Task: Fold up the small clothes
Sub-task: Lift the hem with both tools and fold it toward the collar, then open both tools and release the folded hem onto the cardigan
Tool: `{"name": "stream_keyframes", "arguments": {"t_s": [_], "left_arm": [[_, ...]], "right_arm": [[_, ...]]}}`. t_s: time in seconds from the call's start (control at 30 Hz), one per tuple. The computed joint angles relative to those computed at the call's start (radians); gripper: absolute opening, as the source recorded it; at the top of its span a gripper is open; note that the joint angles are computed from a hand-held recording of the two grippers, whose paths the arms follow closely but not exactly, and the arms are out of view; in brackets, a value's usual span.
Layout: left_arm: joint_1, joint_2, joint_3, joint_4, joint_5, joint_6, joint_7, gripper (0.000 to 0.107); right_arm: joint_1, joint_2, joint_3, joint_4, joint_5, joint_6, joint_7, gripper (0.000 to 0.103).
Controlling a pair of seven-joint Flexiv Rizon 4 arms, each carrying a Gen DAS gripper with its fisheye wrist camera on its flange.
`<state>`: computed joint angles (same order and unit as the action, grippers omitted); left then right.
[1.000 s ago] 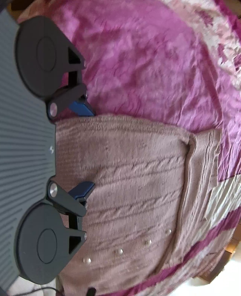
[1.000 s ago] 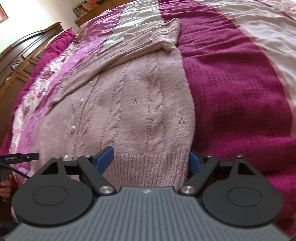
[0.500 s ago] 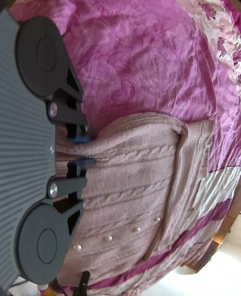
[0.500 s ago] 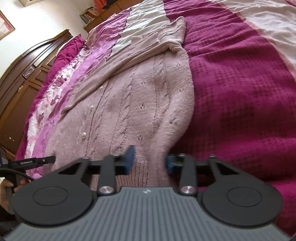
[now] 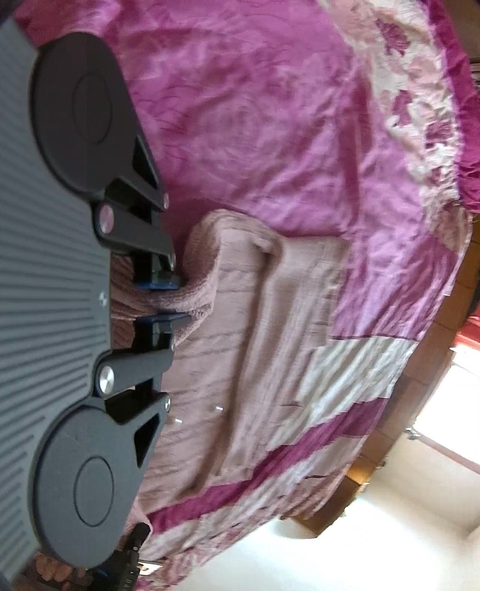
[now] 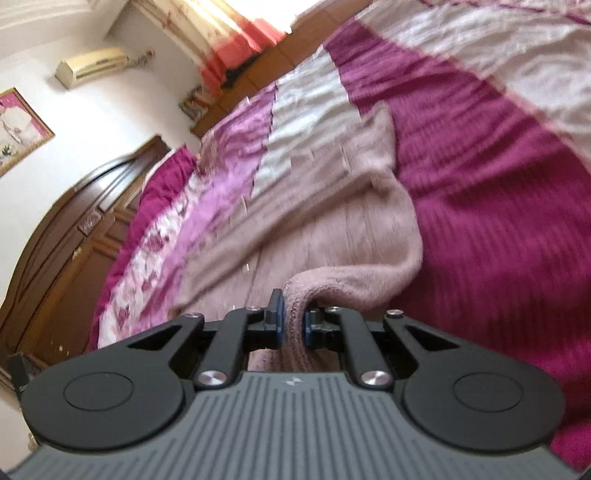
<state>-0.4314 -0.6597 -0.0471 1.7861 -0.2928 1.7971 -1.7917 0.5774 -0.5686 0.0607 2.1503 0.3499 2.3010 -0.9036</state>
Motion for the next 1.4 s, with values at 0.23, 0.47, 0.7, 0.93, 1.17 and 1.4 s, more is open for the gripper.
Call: {"name": "stream_keyframes", "arguments": {"t_s": [0.23,0.47,0.7,0.93,1.17,1.4], "left_arm": [[-0.094,-0.045,0.118,-0.092,-0.059,-0.006,-0.019,0.014],[-0.22,-0.13,0.306,-0.218,-0.118,-0.065,-0.064,0.014],[-0.318,-0.275,0.525,-0.398,-0.086,-0.242,-0.172,0.015],[-0.295,-0.32,0.536,-0.454,-0.003,-0.324,-0.233,0.018],[-0.284,-0.3,0.521,-0.454,0.107,-0.334,-0.264,0.033],[-0.301,-0.254,0.529,-0.427,0.209,-0.365,-0.329,0.047]], "right_arm": [[0.054,-0.031,-0.076,-0.096,0.114,0.002,-0.057,0.011],[0.12,-0.082,-0.178,-0.224,0.259,-0.056,-0.145,0.01],[0.36,-0.19,-0.503,-0.361,0.473,-0.286,-0.243,0.011],[0.469,-0.313,-0.68,-0.383,0.463,-0.435,-0.107,0.012],[0.497,-0.365,-0.711,-0.362,0.396,-0.39,-0.016,0.019],[0.474,-0.319,-0.663,-0.309,0.315,-0.314,0.059,0.053]]}}
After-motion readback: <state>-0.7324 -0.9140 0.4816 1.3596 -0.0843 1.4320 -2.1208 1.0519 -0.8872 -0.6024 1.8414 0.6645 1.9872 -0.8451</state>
